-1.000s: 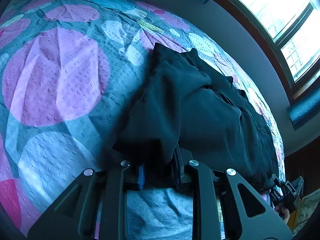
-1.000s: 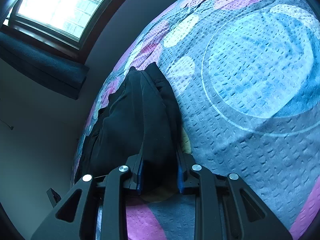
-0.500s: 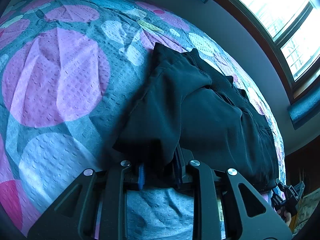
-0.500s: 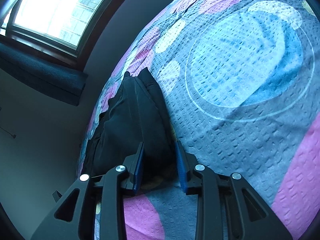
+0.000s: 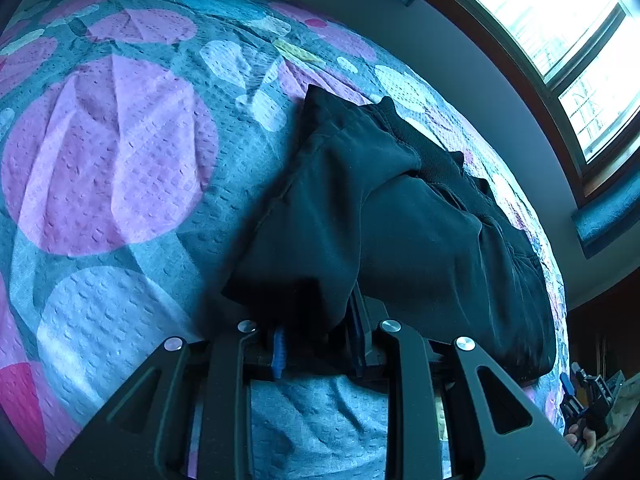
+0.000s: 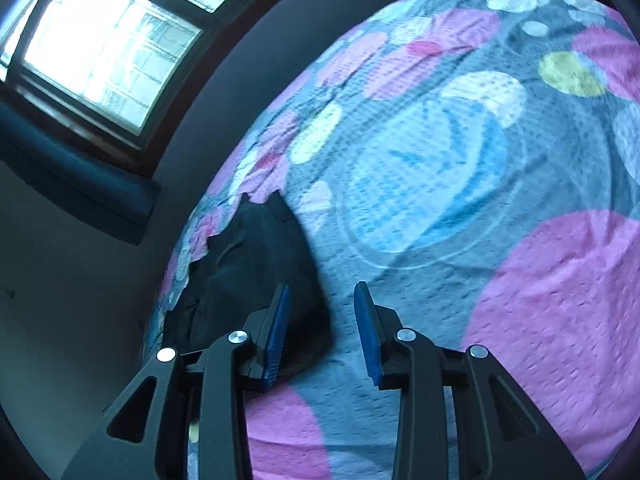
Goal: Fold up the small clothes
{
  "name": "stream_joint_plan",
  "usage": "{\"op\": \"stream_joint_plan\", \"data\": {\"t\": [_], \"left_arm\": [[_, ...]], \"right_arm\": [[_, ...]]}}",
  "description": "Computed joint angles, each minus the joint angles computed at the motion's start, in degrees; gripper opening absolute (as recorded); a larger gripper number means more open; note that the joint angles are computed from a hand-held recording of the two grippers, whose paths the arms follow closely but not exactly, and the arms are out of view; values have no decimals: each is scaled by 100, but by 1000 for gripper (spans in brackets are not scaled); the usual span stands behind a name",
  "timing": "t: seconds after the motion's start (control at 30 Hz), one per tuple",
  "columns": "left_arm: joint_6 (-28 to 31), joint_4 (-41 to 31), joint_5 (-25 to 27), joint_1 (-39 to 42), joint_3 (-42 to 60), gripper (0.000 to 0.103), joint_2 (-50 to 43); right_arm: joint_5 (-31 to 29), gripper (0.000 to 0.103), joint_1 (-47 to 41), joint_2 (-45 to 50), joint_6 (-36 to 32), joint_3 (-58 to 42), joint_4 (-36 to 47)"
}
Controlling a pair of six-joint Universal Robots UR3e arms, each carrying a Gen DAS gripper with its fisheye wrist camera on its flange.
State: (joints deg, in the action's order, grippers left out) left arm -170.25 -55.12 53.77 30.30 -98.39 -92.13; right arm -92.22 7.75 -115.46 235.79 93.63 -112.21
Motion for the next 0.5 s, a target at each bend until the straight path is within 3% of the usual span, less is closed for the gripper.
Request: {"op": "stream_joint_plan", "data": {"t": [0.17,0.27,0.43,0.5], "left_arm": [[52,-51,-103,56,-12,26,-8],[65,-75,-159,88,-29,26,-4],[79,-108,-185,108,-27,26,-5],[74,-121,-190,106,-23,26,3]], "right_arm": [[562,51,938,1968,-146,-1461,-805],[1161,52,1231,3142,-305,-2365,-1069],[1875,52,1528,4763,-548,-3837,-925],[2014,58,1554,5103,-628,-4067,-763]]}}
